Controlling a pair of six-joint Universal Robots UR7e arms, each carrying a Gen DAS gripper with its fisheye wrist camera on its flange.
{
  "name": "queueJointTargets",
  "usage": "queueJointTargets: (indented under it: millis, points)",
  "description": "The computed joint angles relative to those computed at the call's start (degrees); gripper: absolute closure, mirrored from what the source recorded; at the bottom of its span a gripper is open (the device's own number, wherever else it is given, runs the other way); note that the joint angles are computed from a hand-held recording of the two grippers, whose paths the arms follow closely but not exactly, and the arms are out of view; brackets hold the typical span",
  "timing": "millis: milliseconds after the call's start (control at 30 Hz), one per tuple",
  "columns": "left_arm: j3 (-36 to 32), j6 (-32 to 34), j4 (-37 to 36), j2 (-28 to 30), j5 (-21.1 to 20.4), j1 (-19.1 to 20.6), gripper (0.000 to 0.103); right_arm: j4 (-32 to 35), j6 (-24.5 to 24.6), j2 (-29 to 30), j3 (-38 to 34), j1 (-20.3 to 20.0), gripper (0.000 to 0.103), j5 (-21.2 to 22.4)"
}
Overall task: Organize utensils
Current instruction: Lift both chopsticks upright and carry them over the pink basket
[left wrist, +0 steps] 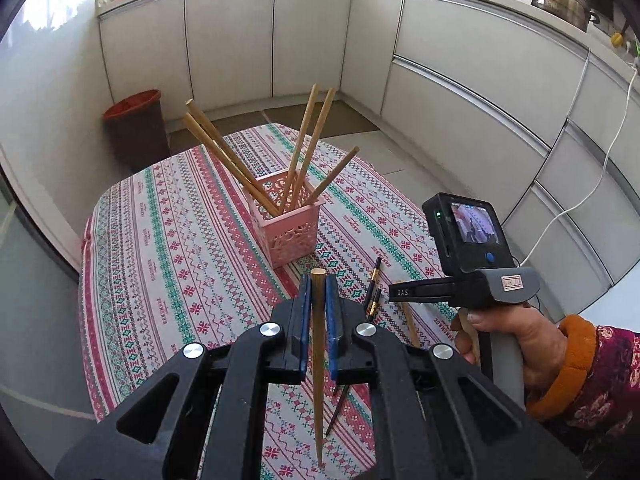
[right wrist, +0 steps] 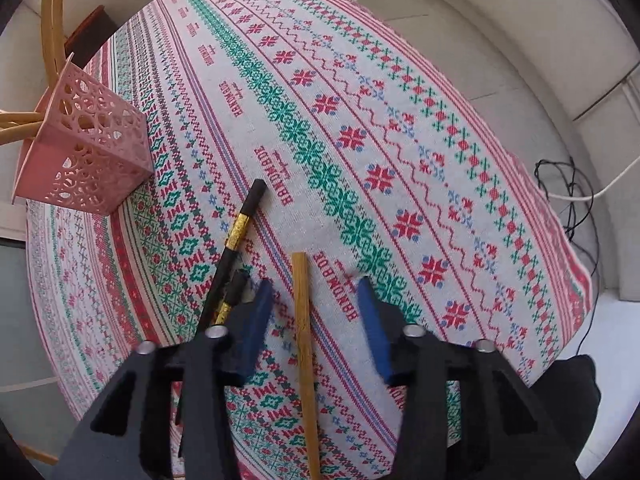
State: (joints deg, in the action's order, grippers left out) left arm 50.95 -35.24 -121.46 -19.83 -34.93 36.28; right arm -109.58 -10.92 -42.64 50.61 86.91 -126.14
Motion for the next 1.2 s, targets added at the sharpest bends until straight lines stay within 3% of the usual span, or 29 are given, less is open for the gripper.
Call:
queueJointTargets:
  millis: [100, 233, 433, 600, 700, 967, 1200]
  points:
    - [0.13, -0.54, 0.14, -0.22, 0.92, -0.43, 0.097, 1.54, 0.59, 0.69, -1.53, -0.17, 0.095, 1.32]
    - [1.63, -1.22, -1.80, -1.22, 2.46, -1.17, 0.097, 0.65, 2.58, -2.41, -0.37, -1.38, 0.095, 9.36]
    - [5.32, -2.93, -6.78, -3.33, 4.51, -2.82, 0.097, -4.85, -6.54, -12.40, 7.87, -0.33, 0.095, 17.70]
    - [6.57, -5.56, -8.33, -4.21, 6.06, -3.66, 0.097, -8.00, -13.30, -18.83, 12.48, 1.22, 0.095, 22.19]
    - [4.21, -6.37, -5.53, -3.63, 7.09, -4.01, 0.097, -8.52, -15.01, -20.74, 12.99, 2.16, 0.095, 24.54]
    - [-5.92, -2.95, -0.62, -0.56, 11.47, -4.85, 0.097, -1.69, -14.82, -19.94, 3.78, 5.72, 0.095, 31.98]
    - [-18.15, 5.68, -1.04, 4.48, 16.75, -4.69, 0.097, -4.41, -15.13, -16.30, -5.09, 9.72, 0.095, 37.95]
